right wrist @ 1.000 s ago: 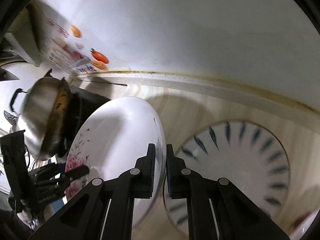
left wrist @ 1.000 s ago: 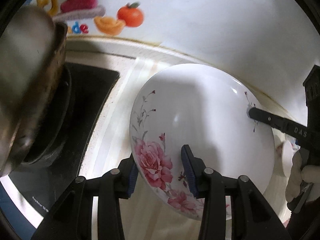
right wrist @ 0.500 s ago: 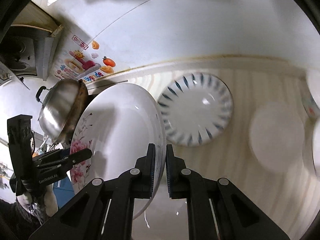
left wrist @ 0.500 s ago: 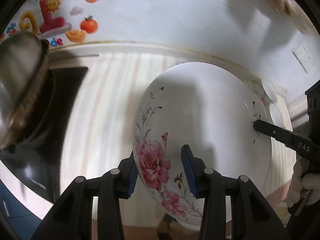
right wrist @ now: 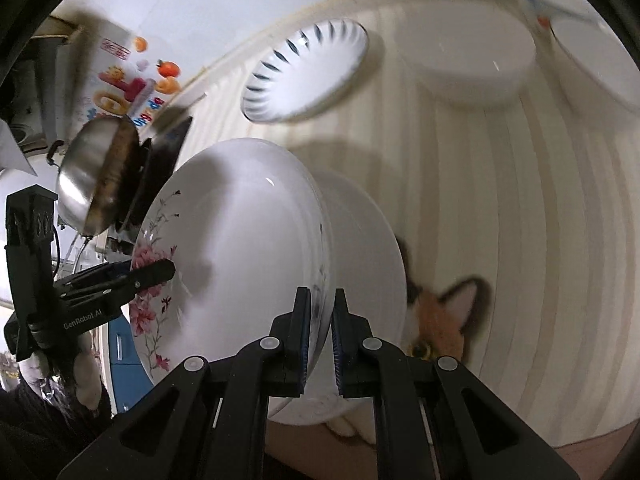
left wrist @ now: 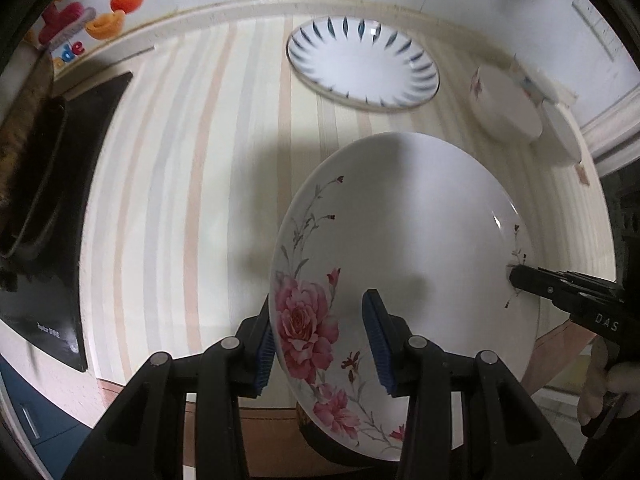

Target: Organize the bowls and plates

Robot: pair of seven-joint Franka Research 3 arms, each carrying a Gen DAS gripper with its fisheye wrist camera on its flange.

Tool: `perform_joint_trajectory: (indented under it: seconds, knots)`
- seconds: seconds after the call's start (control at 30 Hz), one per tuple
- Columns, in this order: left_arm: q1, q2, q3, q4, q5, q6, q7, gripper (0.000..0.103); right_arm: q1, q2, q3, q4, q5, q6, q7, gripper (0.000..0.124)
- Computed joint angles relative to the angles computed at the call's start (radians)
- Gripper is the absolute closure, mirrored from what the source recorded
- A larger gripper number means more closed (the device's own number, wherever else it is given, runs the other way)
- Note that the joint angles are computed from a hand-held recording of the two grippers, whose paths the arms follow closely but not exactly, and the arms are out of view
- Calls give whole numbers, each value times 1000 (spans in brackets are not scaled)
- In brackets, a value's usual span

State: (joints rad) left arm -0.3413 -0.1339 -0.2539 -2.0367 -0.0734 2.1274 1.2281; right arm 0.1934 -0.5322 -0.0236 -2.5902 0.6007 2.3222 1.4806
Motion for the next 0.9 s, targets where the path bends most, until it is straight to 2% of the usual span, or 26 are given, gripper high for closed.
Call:
perform_joint_trajectory:
  seconds: [0.33,0.67,0.9]
  knots:
    - [-12,47,-20,20,39,-45,-11,65,-8,0,7,-42,-22,-7,11,113]
    - [-27,100,-35,57,80,-78,-15,65,-26,31,12,-5,-63,-19,50,113]
    - [-36,132,-42,96,91,-110,-17,65,-41,55,8,35,-80,-66,95,111]
